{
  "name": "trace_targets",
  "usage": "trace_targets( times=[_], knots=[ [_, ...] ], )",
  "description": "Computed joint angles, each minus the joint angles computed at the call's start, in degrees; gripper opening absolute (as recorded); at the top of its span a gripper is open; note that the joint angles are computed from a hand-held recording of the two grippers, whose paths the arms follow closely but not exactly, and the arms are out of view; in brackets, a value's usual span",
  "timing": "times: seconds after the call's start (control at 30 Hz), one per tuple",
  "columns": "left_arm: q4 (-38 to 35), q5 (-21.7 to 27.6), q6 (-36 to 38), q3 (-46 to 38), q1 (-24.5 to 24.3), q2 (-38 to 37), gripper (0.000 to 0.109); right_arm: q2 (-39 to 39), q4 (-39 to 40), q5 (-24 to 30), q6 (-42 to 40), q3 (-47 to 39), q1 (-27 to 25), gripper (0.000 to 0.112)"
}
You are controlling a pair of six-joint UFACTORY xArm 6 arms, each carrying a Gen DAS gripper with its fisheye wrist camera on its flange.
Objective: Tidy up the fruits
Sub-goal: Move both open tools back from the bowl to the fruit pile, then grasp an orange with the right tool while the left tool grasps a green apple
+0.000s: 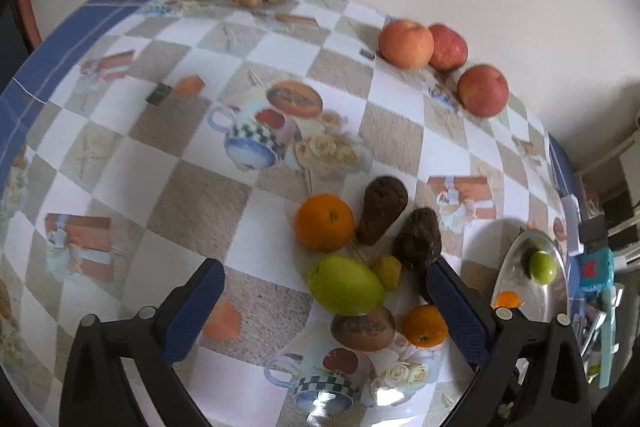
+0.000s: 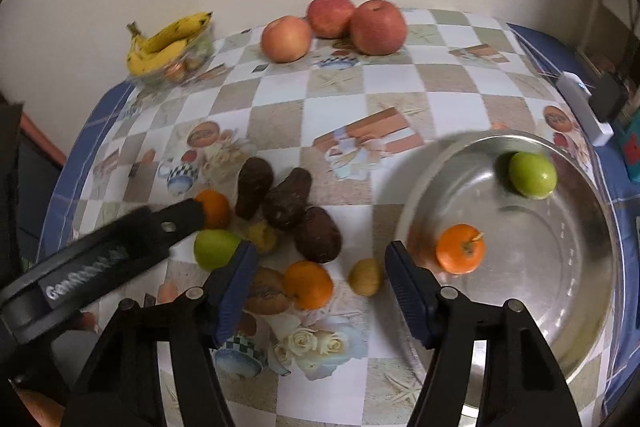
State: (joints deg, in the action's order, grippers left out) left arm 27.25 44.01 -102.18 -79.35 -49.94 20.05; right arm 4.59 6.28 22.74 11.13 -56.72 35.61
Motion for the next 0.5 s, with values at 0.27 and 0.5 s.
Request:
trace_targets(
  times=[0.27, 0.5],
  knots=[
    [-5.3, -4.6, 0.7, 2.3, 0.9, 1.2, 0.085, 2.9, -0.6, 1.6, -1.1, -1.4, 0.8, 0.051],
    [-5.5, -13.8, -0.6, 6.1, 1.7, 0.5, 0.058, 4.0, -0.9, 2.8, -1.8, -2.0, 1.6, 0.046]
  ],
)
